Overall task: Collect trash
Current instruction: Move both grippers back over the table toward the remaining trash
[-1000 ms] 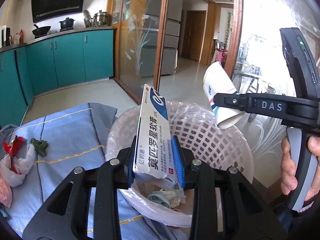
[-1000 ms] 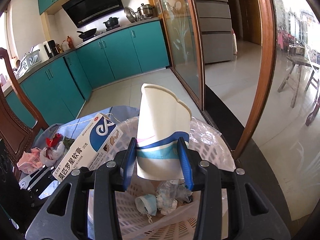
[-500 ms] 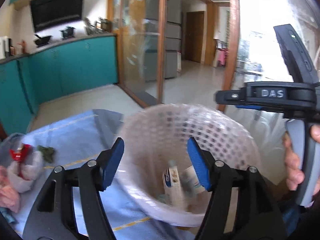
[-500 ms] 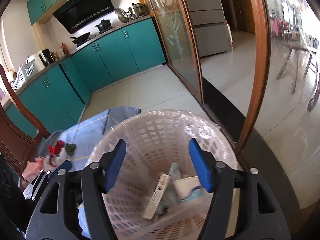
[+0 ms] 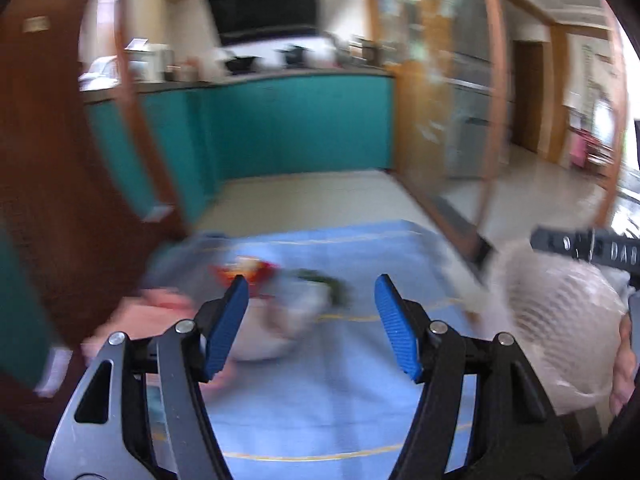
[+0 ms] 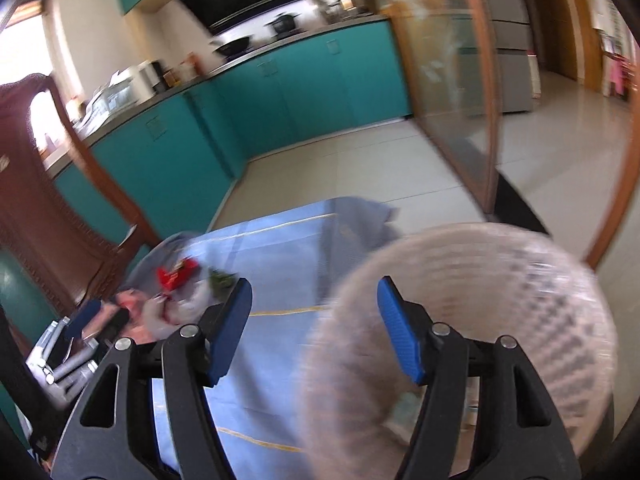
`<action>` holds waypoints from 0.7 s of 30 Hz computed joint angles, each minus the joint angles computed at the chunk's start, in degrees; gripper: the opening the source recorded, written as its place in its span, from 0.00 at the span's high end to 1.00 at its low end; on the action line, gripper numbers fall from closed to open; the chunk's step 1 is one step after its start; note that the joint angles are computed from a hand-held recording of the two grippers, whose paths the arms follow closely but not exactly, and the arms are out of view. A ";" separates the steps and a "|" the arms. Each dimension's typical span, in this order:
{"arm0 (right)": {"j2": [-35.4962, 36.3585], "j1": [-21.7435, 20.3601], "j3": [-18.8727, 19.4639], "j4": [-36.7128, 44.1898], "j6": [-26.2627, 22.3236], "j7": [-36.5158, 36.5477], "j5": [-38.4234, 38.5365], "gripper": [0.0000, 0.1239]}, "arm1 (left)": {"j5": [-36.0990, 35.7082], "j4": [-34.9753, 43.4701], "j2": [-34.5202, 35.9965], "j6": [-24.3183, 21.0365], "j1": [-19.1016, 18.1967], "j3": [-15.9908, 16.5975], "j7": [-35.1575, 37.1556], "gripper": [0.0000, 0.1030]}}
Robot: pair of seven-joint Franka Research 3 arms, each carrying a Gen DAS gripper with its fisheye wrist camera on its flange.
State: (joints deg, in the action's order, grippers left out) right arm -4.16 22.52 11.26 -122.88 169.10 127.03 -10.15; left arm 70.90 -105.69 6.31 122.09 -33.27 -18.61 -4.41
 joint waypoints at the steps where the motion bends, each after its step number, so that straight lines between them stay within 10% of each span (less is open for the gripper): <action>1: 2.37 1.49 0.12 2.21 -0.04 -4.08 3.47 0.48 | 0.50 -2.19 -2.31 -1.73 -0.04 0.12 -1.80 0.36; 7: 15.81 8.51 0.86 16.68 -3.73 -18.39 12.84 0.48 | 0.72 -11.41 -12.58 -7.62 3.43 -2.21 -6.46 0.43; 16: 26.89 15.22 -1.25 29.20 -7.18 -25.19 13.99 0.48 | -6.97 -15.64 -16.89 -4.22 8.76 -3.39 -2.27 0.43; 21: 28.40 15.61 -0.71 31.27 -12.38 -30.50 16.81 0.96 | -10.57 -14.89 -15.72 -2.58 10.08 -3.17 1.02 0.43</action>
